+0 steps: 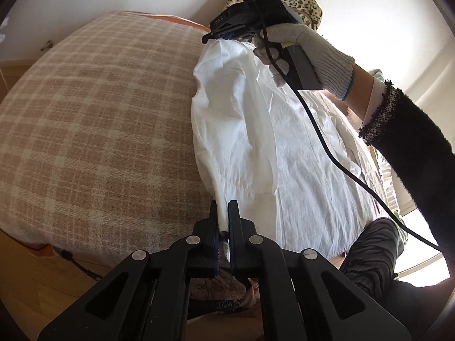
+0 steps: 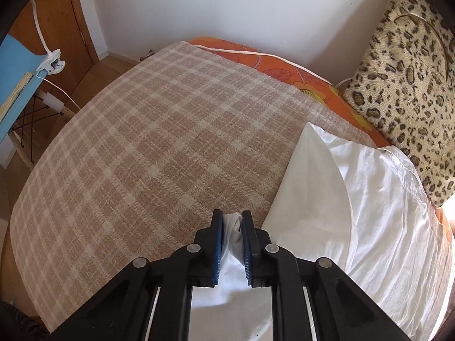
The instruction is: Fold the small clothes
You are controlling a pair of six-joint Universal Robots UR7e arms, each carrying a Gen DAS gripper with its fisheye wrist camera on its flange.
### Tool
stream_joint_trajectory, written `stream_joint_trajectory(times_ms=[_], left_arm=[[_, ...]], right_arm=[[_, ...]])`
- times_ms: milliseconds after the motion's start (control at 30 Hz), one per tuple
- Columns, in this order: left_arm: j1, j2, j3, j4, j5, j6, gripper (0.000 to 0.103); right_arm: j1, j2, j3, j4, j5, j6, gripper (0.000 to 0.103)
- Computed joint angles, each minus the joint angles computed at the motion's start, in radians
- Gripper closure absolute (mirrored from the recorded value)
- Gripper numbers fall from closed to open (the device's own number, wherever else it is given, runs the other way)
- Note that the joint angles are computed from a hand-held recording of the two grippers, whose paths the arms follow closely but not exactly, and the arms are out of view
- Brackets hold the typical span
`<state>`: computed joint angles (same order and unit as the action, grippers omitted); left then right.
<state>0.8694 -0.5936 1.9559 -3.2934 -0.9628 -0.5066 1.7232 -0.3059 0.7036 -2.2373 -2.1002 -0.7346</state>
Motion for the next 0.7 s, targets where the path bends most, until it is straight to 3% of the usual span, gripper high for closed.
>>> stream_joint_trajectory(times_ms=[300, 567, 700], left_arm=[[-0.055, 0.048, -0.114, 0.068, -0.018, 0.118, 0.1], [-0.074, 0.146, -0.289, 0.261, -0.112, 0.221, 0.1], [-0.068, 0.19, -0.365, 0.362, -0.151, 0.248, 0.1]], right_arm=[[-0.046, -0.146, 0.098, -0.02, 0.22, 0.009, 0.095], [-0.121, -0.238, 0.129, -0.011, 0.323, 0.048, 0.095], [-0.157, -0.259, 0.139, -0.013, 0.328, 0.07, 0.095]])
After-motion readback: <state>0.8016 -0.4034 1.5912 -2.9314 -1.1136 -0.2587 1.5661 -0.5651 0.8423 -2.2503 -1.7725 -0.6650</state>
